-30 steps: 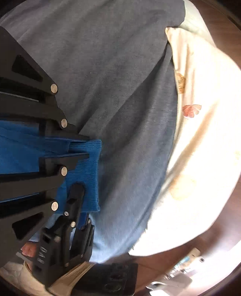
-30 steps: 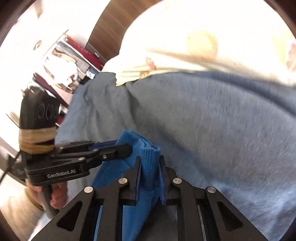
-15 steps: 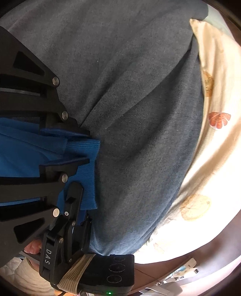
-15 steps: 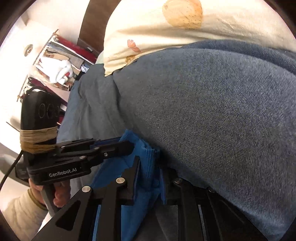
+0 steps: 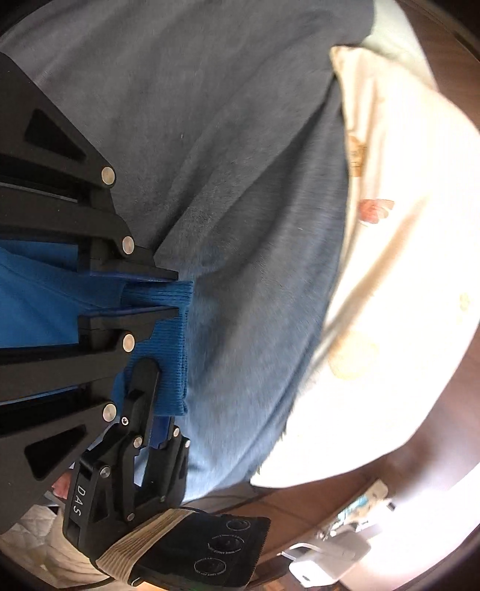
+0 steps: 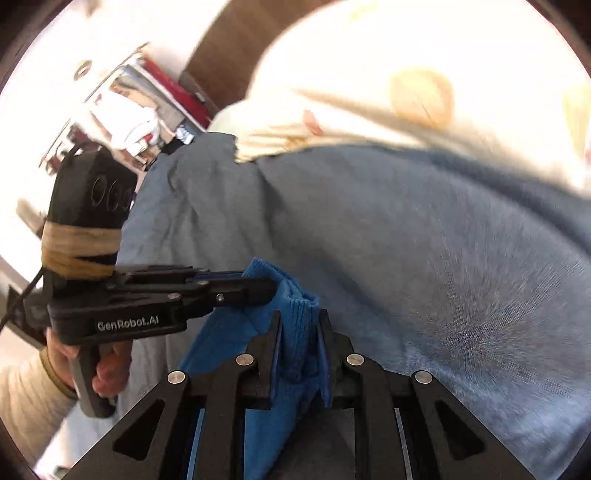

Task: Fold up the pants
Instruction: 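Grasp the cuff end with the left gripper while the right gripper grasps beside it, then lift the cuff end with both grippers and fold it over the strip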

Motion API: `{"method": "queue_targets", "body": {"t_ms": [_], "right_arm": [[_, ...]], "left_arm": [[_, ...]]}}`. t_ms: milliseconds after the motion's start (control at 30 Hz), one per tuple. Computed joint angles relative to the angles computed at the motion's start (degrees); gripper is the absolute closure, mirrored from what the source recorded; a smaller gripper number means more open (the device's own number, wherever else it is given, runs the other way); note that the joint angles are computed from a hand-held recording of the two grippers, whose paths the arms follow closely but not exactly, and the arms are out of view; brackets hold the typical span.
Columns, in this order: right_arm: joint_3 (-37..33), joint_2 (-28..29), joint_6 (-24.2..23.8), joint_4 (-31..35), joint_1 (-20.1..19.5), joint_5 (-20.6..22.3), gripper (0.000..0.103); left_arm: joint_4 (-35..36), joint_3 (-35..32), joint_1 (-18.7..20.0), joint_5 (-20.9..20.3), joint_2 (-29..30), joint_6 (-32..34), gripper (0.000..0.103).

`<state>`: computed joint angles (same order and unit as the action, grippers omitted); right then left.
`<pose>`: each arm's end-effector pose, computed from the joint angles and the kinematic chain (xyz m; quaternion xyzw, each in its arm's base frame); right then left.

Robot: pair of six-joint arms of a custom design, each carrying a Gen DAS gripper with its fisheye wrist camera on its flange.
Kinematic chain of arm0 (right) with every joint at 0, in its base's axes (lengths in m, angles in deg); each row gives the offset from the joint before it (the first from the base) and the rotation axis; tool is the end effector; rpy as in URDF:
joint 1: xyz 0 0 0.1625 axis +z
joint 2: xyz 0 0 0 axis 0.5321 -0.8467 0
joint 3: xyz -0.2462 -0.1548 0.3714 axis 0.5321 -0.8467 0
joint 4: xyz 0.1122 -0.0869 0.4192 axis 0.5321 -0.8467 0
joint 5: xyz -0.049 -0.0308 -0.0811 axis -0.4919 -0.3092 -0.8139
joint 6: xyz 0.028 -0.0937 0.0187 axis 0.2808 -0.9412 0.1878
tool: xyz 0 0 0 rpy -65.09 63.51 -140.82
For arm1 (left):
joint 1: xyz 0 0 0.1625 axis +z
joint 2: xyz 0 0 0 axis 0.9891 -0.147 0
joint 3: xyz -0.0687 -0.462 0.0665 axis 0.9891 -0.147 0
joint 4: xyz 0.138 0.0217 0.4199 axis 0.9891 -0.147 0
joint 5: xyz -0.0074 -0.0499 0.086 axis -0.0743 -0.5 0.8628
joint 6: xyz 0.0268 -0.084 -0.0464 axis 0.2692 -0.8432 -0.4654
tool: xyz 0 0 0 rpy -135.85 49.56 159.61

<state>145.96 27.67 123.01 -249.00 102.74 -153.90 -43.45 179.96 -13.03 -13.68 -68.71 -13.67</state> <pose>0.4984 -0.4113 -0.0850 -0.0523 -0.9096 0.3817 0.1559 -0.0803 -0.6119 0.3970 0.4583 0.8823 0.0785 0.0734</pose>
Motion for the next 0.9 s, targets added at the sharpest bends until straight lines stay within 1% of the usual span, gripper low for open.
{"method": "queue_targets", "body": {"t_ms": [67, 167, 333, 433, 533, 700, 900], "right_arm": [[-1.18, -0.26, -1.54, 2.03, 1.45, -1.61, 0.086], [-2.90, -0.46, -4.08, 4.60, 3.38, -3.19, 0.086], [-5.64, -0.73, -8.16, 8.57, 6.53, -3.81, 0.086], [-8.33, -0.15, -10.02, 13.06, 8.60, -4.36, 0.086], [-11.02, 0.78, -10.36, 17.53, 10.61, -4.49, 0.086], [-15.16, 2.68, -10.20, 22.25, 13.29, -3.85, 0.086], [-20.33, 6.14, -10.66, 25.95, 15.91, -1.79, 0.086]], "left_arm": [[0.89, -0.81, -1.00, -0.49, -0.99, -0.39, 0.091], [1.96, -1.48, -1.32, -1.13, -2.77, -0.06, 0.091], [4.50, -2.63, -1.29, -1.81, -6.48, 0.44, 0.091], [5.66, -2.78, -1.29, -1.28, -8.89, 0.19, 0.091], [6.91, -3.27, -0.61, -0.93, -11.12, -0.16, 0.091], [8.11, -2.78, 0.49, -0.94, -15.87, -1.00, 0.091], [9.23, -2.18, 3.97, -0.52, -20.52, -0.09, 0.091]]}}
